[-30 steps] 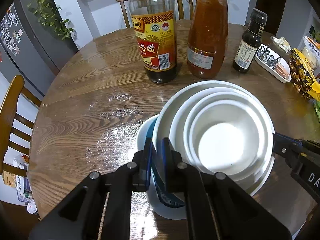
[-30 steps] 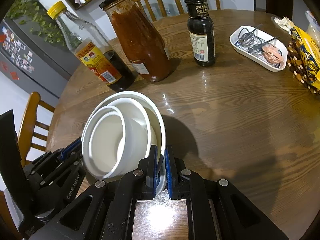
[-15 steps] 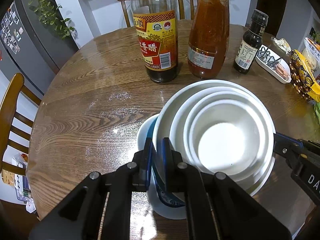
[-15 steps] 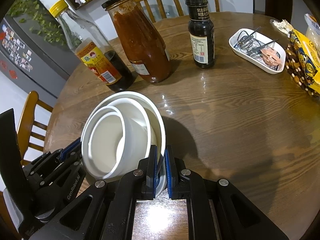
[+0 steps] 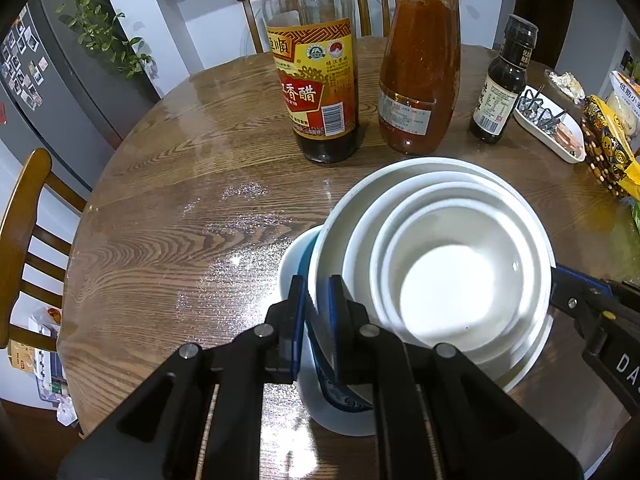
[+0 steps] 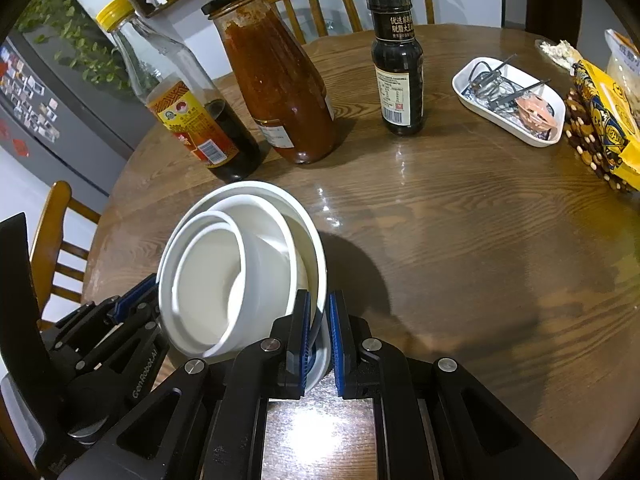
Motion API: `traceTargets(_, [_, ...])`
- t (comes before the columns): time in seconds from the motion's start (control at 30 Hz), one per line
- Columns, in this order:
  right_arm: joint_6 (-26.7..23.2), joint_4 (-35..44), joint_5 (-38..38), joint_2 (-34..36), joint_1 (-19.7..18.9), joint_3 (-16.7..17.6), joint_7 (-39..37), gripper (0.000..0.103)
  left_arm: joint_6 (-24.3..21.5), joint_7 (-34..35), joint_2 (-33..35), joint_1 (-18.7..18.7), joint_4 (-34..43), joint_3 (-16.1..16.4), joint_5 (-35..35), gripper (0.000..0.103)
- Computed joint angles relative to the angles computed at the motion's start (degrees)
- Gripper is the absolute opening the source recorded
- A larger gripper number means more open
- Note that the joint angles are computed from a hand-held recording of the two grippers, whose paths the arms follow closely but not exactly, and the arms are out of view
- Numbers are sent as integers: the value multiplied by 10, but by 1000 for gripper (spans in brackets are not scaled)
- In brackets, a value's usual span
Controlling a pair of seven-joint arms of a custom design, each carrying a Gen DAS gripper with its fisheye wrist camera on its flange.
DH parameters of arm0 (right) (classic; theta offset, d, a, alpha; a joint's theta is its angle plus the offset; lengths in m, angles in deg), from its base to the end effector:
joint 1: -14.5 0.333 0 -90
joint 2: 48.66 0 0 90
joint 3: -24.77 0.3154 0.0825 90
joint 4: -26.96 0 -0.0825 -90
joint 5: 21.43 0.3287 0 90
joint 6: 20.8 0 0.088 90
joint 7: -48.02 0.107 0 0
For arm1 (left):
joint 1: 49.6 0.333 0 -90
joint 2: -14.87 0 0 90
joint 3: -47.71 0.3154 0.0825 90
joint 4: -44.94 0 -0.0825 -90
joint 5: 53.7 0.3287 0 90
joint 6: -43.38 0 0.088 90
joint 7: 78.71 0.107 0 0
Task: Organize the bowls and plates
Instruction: 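Lower the bowl stack onto the blue plate stack with both tools, then open both tools and release the bowl stack on the plates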
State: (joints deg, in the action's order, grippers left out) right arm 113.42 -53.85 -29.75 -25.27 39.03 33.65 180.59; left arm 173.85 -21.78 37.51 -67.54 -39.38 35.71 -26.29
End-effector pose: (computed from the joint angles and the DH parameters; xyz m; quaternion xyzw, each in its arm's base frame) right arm 0.5709 0.3484 0.5430 -0.6415 0.7205 -0.0671 0.2549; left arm 0.5886 -0.2969 0.5186 -0.6293 0.7298 -0.1590 0.2146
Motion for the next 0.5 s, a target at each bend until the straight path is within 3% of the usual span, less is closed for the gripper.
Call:
traceTargets(0.27, [-6,5,-1,3,1,-1,0,12,-5,-6,-3,-3,-1,2,7,13])
traceTargets(0.43, [-7,3,0,2,1,-1,1,12,-15,-20,-5,-5,-1,7,18,31])
traceTargets(0.5, [-7,4,-1,2,1,-1,1,12,-14,-19,-7,-1,-5,5,15,32])
